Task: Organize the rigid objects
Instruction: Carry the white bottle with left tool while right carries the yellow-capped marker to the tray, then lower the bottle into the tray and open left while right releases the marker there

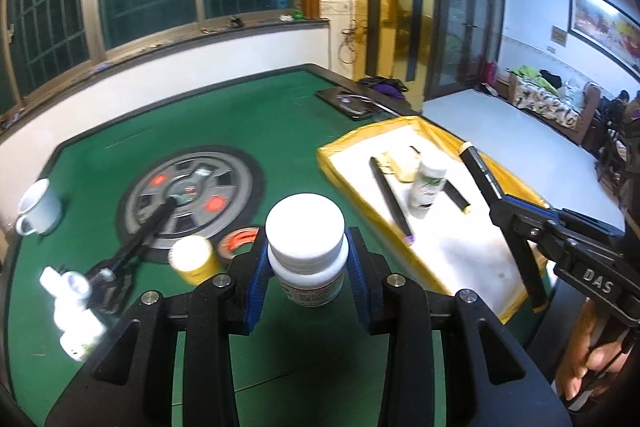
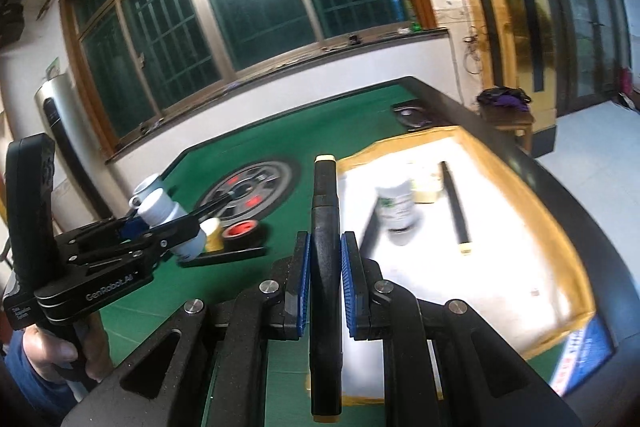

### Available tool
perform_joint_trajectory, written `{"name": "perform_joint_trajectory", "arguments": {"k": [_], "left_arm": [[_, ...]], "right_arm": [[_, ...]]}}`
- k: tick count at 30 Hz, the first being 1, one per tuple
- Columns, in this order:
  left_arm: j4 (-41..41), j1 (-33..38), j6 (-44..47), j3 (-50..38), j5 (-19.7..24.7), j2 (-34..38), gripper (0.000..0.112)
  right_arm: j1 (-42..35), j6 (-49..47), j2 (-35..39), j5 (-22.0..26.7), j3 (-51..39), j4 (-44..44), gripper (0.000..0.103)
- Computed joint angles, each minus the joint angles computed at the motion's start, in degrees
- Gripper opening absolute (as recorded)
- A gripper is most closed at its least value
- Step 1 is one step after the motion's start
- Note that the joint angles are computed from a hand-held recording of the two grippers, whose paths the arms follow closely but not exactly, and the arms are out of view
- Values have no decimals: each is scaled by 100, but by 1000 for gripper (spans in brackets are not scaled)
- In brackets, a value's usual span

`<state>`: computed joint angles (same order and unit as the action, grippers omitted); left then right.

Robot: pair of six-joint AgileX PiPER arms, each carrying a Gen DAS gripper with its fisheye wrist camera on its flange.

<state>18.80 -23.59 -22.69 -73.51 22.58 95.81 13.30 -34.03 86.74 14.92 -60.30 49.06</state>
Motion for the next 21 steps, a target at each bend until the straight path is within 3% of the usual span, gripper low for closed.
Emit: {"name": "perform_joint_trajectory", "arguments": {"k": [4,8,12,19,21], "left_arm": [[-856,-173,736,-563,282,372,34],[-1786,-354,1509,-1152,621,822,34],[-2643,-478,2249,-1604,956,1214,34],[-2697,-581,1966,-3543,2016,2493,34],[-2338,-634,1553,-4089,2250,2803,34]], "right_arm": [[-481,531,105,366,-228,-576,13],[-992,432,359,929,-581,-522,13],[-1175,488,362,1024,-586,-694,13],[-1339,419,370,1107,-603,-747,13],[-1368,496,425,1166,-698,-880,13]]}}
